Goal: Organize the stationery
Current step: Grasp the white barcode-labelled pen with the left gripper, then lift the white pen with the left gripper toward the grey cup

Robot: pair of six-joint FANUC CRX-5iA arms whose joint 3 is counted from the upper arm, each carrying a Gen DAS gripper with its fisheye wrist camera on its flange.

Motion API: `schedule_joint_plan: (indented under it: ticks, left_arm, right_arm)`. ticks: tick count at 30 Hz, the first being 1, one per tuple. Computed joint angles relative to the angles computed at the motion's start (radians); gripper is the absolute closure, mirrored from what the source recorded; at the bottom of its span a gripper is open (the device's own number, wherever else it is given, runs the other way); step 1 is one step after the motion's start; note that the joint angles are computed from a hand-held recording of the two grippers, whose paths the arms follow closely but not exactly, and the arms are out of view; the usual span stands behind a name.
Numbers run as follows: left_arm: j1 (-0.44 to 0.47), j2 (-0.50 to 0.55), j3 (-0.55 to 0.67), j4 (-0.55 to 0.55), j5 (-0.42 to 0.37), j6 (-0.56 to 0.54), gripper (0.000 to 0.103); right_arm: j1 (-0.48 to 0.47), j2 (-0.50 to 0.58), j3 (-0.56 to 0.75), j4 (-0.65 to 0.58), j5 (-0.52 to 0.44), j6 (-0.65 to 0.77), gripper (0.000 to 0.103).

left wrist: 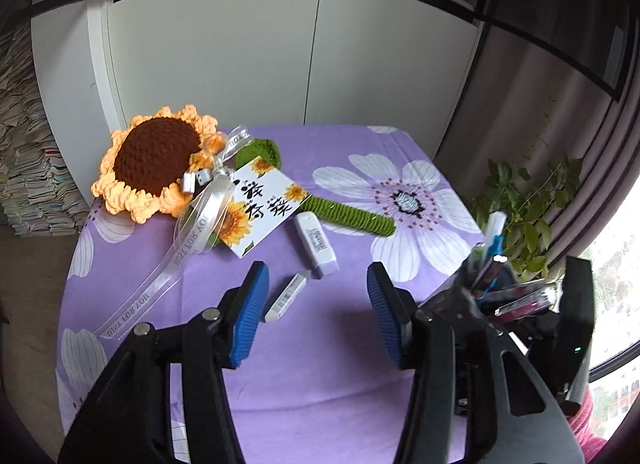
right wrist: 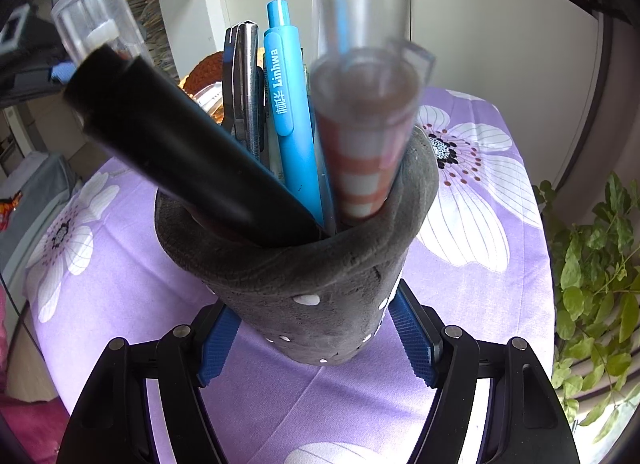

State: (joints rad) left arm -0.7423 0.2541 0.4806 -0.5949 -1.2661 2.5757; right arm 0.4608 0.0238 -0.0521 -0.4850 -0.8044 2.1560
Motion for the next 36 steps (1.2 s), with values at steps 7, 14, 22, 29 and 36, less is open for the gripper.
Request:
schedule_joint_plan:
  ticks: [7, 14, 22, 29, 36]
  left_arm:
    - [0.064, 0.091, 0.007, 0.086, -0.064, -0.111, 0.055]
    - [0.107, 0.115, -0.004, 0.154, -0.066, -0.161, 0.067]
    - [0.107, 0.067, -0.064, 0.176, -0.011, -0.151, 0.095]
    - [0.037, 0.039, -0.029, 0.083, -0.036, -0.14, 0.095]
    - [0.004, 0.043, -0.004, 0.058, -0.046, -0.155, 0.095]
  right_arm:
    - [-0.001, 0.0, 0.0, -0.001, -0.001, 0.001, 0.03]
    - [-0.005, 0.004, 0.006, -0.007, -0.007, 0.004, 0.03]
    - [-0.008, 0.013, 0.012, -0.014, -0.011, 0.006, 0.03]
    - [-0.008, 0.012, 0.011, -0.015, -0.01, 0.007, 0.03]
    - [-0.007, 0.012, 0.011, -0.014, -0.01, 0.006, 0.03]
